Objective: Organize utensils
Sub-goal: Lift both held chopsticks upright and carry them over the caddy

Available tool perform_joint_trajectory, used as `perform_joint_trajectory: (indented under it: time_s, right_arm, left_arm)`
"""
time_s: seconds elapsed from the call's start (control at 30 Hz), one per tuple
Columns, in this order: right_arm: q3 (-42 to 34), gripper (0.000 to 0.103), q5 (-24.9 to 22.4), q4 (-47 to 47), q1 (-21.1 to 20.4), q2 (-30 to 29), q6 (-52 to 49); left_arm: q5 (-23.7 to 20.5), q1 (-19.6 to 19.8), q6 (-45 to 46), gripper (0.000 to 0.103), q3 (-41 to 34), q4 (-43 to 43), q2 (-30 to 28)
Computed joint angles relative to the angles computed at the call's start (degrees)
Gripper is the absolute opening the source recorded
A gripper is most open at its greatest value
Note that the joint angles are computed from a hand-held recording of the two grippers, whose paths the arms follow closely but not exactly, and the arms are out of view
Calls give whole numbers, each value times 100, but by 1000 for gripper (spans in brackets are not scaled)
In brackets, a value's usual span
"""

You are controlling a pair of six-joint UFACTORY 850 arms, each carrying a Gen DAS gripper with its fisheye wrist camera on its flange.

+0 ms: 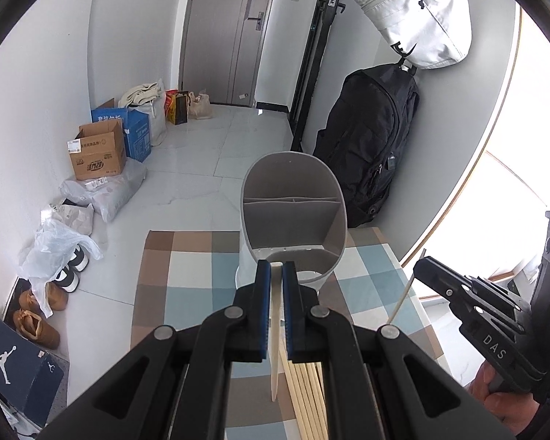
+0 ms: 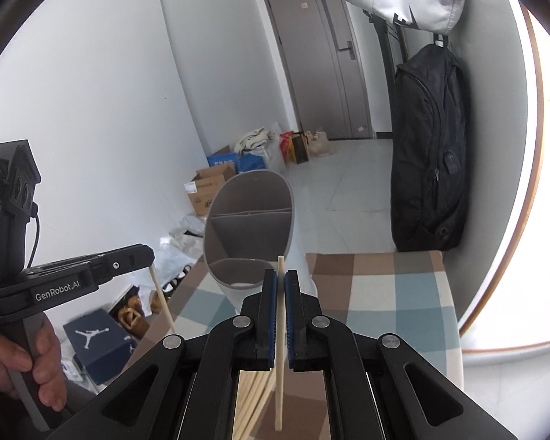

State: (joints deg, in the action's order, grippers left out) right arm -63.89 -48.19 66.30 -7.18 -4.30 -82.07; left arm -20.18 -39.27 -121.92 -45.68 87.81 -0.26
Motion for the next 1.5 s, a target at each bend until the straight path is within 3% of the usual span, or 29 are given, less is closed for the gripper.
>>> perform_joint_trajectory:
  time_s: [0.77,1.0,1.13,1.5]
  right_arm:
    - [-318,3,-330,525,37,61,-128]
    - [-743,3,-466,525,141,-42,34]
    - [-1057,3,-537,505,205,-136,200]
    - [-2128,3,-330,455,584,-691,719]
  left_arm:
    - [-31,-44,1194,2,-365,-961,166]
    - [237,108,2034,2,-540,-1743,356]
    - [137,152,2627,2,-768,-2157,367]
    - [159,409,3299,2,-1274,-2408,167]
